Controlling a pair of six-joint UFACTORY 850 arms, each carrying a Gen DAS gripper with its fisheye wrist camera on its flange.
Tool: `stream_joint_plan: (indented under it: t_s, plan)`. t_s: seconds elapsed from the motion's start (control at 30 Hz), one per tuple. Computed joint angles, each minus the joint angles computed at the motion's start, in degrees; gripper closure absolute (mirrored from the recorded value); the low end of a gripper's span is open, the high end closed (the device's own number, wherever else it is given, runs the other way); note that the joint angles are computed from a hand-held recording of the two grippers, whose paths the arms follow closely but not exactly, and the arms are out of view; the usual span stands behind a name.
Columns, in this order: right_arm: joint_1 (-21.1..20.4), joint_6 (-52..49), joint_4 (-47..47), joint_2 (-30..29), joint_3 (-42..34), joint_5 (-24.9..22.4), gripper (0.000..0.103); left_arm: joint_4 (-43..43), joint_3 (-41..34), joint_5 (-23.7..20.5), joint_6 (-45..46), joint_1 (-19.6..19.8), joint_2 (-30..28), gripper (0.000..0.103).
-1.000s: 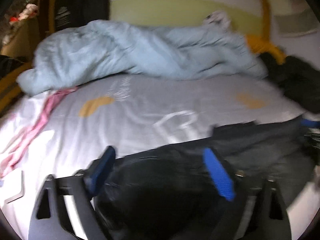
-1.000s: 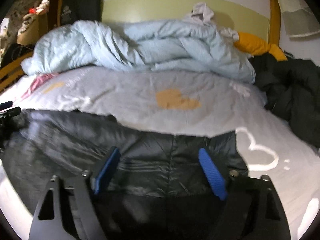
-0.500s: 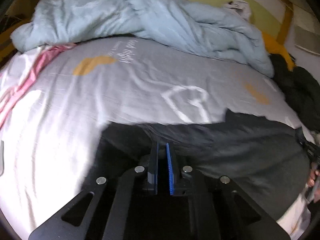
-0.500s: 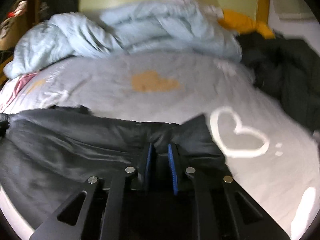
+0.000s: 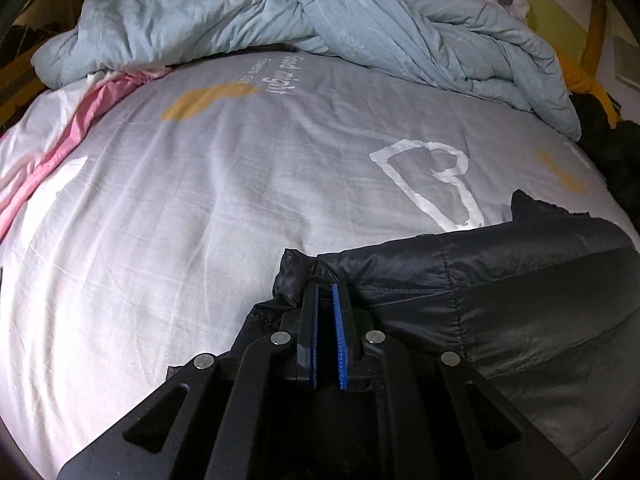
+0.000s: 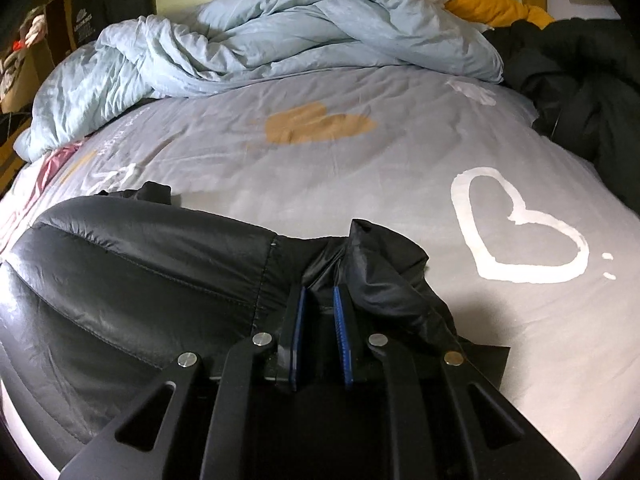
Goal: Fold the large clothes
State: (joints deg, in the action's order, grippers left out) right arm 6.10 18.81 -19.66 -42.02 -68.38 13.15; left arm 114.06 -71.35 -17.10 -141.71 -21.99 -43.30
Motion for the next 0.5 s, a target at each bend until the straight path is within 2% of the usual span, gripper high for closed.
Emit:
stream_joint_plan:
  t_s: [0.17, 0.2, 0.27, 0.33, 0.43, 0.5]
  plan:
    - [0.2, -4.8, 4.5, 0.0, 0.1, -0.2, 0.087, -7.9, -1.0, -1.1, 8.6, -0.5, -0.2, 0.094]
    - [0.3, -5.8, 5.3, 0.0, 0.1, -0.4, 0.087, -12.4, -1.2, -2.0, 13.6, -0.9, 0.2, 0.094]
    - [0.3, -4.9, 3.5, 0.0, -0.5, -1.3, 0.087, -14.3, -0.2, -5.6, 17.6, -2.5, 1.9, 0.094]
    - [0.0, -2.0, 1.0, 0.5, -0.4, -1.2, 0.087, -6.7, 2.7, -9.3, 12.8, -4.3, 5.2, 0.093]
    - [0.4, -6.0, 6.7, 2.1, 0.6, -0.7, 0.087, 7.2, 7.9, -13.9, -1.2, -6.5, 10.4, 0.090]
    - [0.7, -4.5, 5.8, 4.3, 2.5, 1.8, 0.087, 13.1, 10.4, -15.8, -7.4, -7.9, 12.8, 0.090]
